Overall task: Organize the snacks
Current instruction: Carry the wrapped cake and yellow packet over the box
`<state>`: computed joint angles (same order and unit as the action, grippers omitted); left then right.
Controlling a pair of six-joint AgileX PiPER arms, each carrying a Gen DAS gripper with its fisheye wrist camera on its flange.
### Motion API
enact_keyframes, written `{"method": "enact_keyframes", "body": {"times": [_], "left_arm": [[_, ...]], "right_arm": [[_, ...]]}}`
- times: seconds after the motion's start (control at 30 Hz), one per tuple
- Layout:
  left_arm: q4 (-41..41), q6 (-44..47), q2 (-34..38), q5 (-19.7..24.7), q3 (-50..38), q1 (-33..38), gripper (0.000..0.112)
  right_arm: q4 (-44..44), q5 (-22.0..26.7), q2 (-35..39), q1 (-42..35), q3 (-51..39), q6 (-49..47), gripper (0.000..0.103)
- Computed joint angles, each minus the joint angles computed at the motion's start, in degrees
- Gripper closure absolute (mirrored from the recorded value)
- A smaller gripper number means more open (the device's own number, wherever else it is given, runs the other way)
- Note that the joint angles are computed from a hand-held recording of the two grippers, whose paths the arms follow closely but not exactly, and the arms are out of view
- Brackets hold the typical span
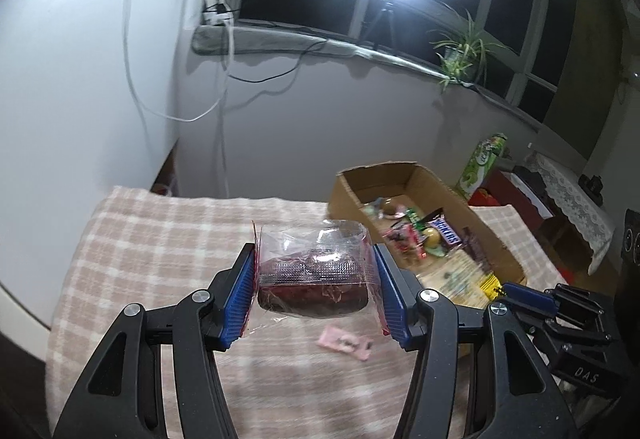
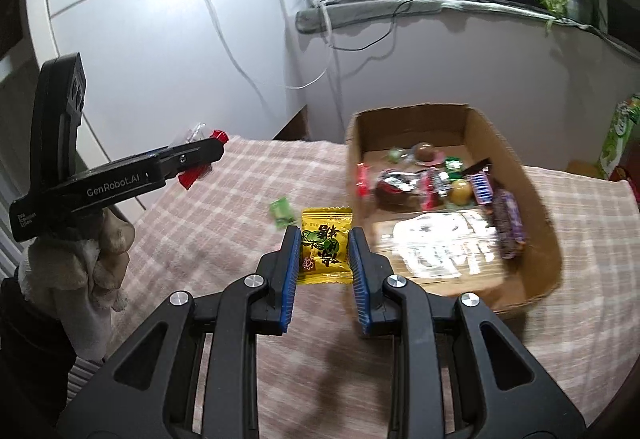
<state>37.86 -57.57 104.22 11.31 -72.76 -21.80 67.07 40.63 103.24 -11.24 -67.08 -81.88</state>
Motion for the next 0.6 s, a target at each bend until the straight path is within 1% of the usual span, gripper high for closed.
{"method": "enact_keyframes", "body": {"times": [0.23,0.33,0.6], "left_arm": [[-10.66,11.48,5.24,2.77,-8.71,-1.76,0.056],[-13.43,14.53,7.09,3.68,-11.57,-2.17,0.056],[-23.09,24.98,13.49,7.12,-21.27,-2.65,0.056]], "right_arm": [[-3.20,1.39,3.54,-3.72,-7.29,2.96,0.078],[-4.81,2.03,5.61,-4.68,-11.39,4.88,0.078],[-10.91,3.43,13.66,-4.33,-25.81,13.67,0.078]]}}
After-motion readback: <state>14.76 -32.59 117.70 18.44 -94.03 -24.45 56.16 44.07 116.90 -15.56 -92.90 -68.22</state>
